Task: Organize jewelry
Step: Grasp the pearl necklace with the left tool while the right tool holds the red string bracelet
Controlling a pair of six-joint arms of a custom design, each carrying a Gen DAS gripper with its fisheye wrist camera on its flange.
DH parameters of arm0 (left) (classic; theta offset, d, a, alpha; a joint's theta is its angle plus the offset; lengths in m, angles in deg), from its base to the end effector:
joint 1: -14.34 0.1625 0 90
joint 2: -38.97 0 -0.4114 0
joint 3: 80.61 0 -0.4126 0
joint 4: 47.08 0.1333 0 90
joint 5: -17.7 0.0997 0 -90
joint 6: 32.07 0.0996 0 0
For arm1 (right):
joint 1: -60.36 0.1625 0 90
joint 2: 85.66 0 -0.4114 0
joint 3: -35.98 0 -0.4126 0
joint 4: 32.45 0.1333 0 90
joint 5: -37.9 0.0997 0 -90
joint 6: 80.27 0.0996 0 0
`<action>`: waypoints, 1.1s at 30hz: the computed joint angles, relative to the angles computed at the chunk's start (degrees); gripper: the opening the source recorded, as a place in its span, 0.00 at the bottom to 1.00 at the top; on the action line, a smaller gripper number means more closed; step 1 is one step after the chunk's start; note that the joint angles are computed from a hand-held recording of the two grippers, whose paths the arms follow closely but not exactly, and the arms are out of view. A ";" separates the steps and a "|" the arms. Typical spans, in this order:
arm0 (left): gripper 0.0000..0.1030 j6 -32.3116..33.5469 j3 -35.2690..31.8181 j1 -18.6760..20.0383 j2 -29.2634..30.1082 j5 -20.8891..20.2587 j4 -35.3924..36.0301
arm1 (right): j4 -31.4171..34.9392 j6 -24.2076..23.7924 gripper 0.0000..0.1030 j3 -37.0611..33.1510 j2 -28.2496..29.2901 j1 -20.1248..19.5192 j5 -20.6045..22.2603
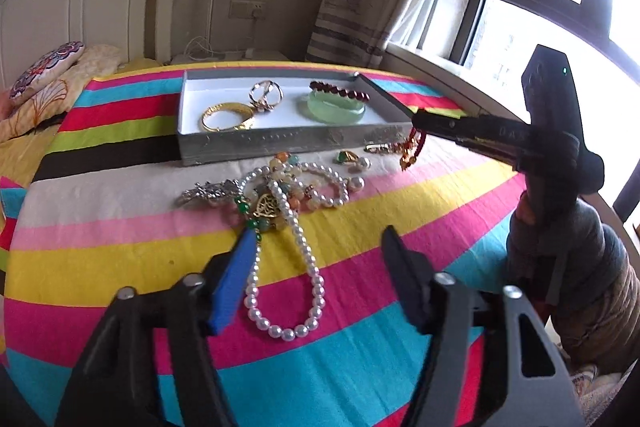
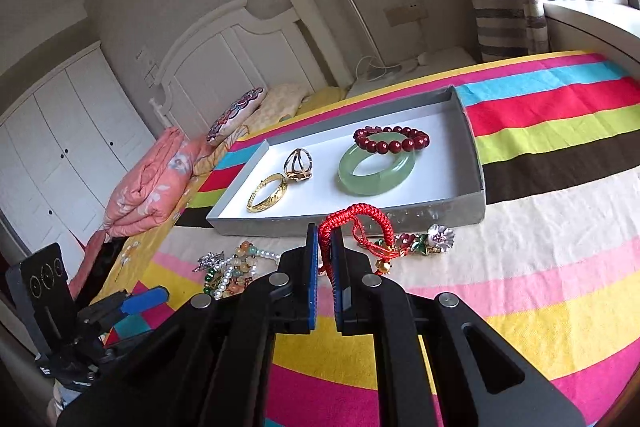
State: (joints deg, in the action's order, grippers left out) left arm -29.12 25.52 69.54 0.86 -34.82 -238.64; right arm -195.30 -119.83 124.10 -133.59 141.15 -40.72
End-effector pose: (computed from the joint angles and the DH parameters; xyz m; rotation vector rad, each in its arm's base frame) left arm -0.1860 -0.6074 0.0230 0.5684 2.4547 -0.9597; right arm 0.0345 -0.7426 0.1732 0.8542 -2.8209 0.9074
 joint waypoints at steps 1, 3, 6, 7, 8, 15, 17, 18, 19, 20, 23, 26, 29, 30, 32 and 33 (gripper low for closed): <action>0.38 0.02 -0.55 0.16 0.10 -0.40 2.00 | -0.01 -0.55 0.08 0.10 0.01 0.08 -0.11; 0.32 0.01 -1.78 0.18 0.70 0.20 5.34 | -0.75 -1.95 0.08 0.60 0.03 0.36 -0.71; 0.32 -1.50 -3.27 0.01 1.41 2.66 8.97 | -2.00 -3.59 0.08 1.53 -0.10 0.67 -1.08; 0.32 -2.35 -3.53 0.13 1.41 3.11 9.79 | -2.14 -3.87 0.08 1.61 -0.06 0.69 -1.08; 0.32 -3.28 -3.71 0.34 1.29 3.29 10.72 | -2.09 -4.06 0.08 1.63 -0.03 0.68 -1.02; 0.31 -3.76 -5.63 -0.59 2.76 8.30 15.51 | -1.45 -4.75 0.08 1.63 -0.14 0.53 -0.40; 0.26 -3.33 -6.54 -1.54 4.08 11.97 16.54 | -1.31 -4.98 0.08 1.61 -0.13 0.56 -0.47; 0.24 -2.69 -6.65 -1.77 4.36 12.50 16.51 | -1.26 -5.06 0.08 1.57 -0.15 0.50 -0.42; 0.19 -2.20 -6.73 -1.82 4.48 12.53 16.36 | -1.30 -5.00 0.08 1.59 -0.15 0.51 -0.47; 0.12 -2.32 -6.79 -1.82 4.59 12.93 16.20 | -1.30 -4.97 0.08 1.59 -0.15 0.51 -0.47; 0.07 -3.91 -6.39 -1.56 4.15 13.08 15.61 | -1.64 -4.82 0.08 1.73 -0.16 0.56 -0.59; 0.07 -3.85 -5.79 -1.56 3.97 13.04 13.27 | -1.69 -4.66 0.08 1.63 -0.06 0.66 -1.04; 0.07 -1.75 -4.72 -2.38 4.43 14.90 8.09 | -1.81 -4.47 0.08 1.57 -0.02 0.63 -1.05; 0.07 -0.91 -4.27 -2.73 4.63 15.57 5.74 | -1.88 -4.41 0.08 1.55 0.00 0.61 -1.04; 0.07 0.88 -3.52 -3.28 4.97 16.45 0.81 | -2.09 -4.29 0.08 1.54 0.02 0.58 -0.84; 0.07 1.78 -3.22 -3.54 5.18 16.93 -1.75 | -2.17 -4.21 0.08 1.55 0.00 0.52 -0.64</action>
State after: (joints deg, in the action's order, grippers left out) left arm -27.34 22.30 65.99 6.04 -17.89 -240.39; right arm -197.47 -124.05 125.64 -133.59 141.68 -41.36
